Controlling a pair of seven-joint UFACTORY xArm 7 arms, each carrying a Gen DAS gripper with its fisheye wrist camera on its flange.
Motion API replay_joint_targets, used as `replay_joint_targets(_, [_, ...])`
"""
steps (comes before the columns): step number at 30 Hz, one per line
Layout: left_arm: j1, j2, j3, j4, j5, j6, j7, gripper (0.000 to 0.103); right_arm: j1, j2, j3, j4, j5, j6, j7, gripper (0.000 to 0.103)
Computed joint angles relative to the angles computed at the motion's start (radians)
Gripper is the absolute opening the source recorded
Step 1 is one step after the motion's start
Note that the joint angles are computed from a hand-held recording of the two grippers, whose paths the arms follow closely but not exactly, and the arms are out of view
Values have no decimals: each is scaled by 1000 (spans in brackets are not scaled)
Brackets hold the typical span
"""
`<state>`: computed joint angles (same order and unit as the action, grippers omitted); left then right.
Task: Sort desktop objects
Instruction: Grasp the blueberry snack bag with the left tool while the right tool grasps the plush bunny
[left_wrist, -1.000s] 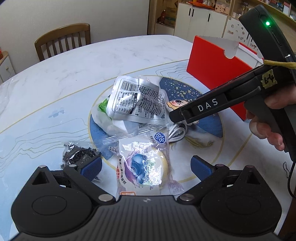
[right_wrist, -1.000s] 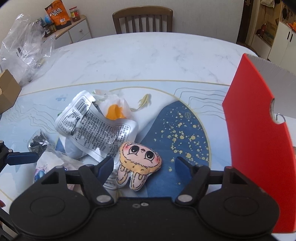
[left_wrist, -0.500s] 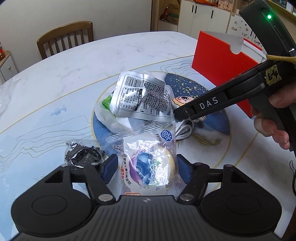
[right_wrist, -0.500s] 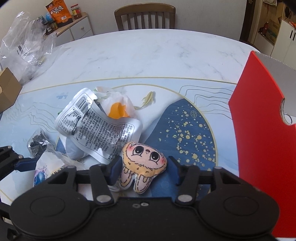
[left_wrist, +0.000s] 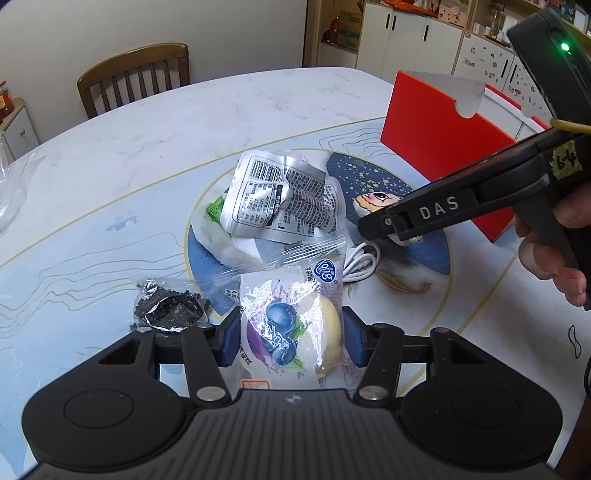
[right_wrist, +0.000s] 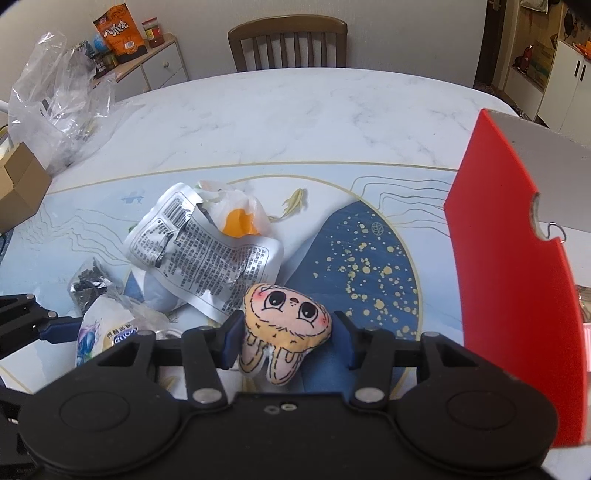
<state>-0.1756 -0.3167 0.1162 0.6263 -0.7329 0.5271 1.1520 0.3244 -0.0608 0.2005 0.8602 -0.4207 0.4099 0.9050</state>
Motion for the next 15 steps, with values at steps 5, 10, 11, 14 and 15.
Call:
replay_joint_targets(5, [3,-41,1,-5,16,22,-21,54,-2,-58,8,-30,18,10,-6,49])
replay_joint_targets(10, [-3,-81,1,-5,44,47,-54,54,-9,-126,25,-63,52,24,-23,49])
replay_joint_targets(11, [-5,-87,1,-5,49,51,-63,54,-11,-140,28,-70,61,25,-28,49])
replay_joint_targets(14, [-13,-105,2,-2,62,57,-84,54,-17,-183,39,-90,83,32,-42,49])
replay_joint_targets(15, [-16,-111,4,-1,65,60,-90,54,-18,-197,42,-95,91,36,-49,49])
